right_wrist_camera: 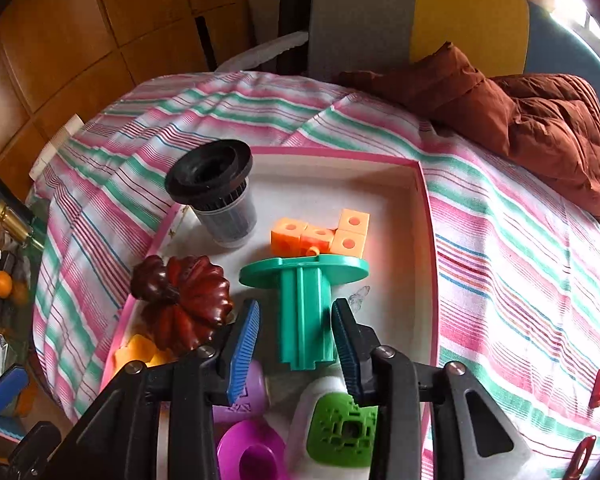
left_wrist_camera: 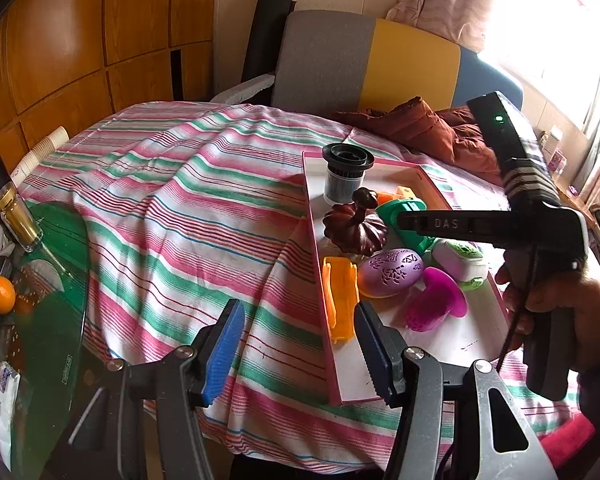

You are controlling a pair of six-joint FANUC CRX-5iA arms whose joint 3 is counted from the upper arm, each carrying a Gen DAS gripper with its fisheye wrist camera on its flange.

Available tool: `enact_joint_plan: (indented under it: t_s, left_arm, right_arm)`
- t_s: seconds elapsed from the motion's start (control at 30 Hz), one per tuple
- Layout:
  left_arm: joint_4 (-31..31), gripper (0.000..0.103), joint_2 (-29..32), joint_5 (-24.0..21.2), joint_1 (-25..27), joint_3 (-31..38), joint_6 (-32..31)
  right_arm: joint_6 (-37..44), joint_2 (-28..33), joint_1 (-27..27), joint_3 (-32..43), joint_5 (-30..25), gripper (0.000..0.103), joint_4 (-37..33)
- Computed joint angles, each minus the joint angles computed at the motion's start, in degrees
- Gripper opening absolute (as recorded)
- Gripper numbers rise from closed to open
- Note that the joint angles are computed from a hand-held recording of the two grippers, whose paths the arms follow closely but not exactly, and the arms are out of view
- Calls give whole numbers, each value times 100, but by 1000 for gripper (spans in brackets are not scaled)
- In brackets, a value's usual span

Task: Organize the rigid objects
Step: 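Carry the green spool into the tray and open the right gripper, then move the right gripper to the red cylinder and grasp it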

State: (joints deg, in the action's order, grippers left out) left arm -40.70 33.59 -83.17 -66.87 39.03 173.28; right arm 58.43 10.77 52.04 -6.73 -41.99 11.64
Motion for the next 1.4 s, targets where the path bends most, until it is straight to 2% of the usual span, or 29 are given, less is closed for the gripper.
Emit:
enact_joint_plan:
  t_s: [0.33, 0.63, 1.13, 1.33, 1.4]
  left_arm:
    - [-64, 58, 32, -53, -61, 96, -84]
    - [-113, 58, 157, -101, -109, 329, -296]
    - [-6, 58, 521, -154, -118, 884, -852]
    - [79, 58, 630, -218, -100, 1026, -957]
    - [96, 58, 664, -238, -97, 1071, -996]
  right_arm:
    - [-795, -858, 126, -925, 452, 38, 855]
    - [-1350, -1662, -52, -1756, 363, 38, 1448]
    - [-2114, -2636, -998, -2741, -72, 38, 2086]
    - [-2526, -2826, -1500, -3048, 83, 38, 2294]
    - [-2794, -2882, -1779, -3089, 171, 38, 2139]
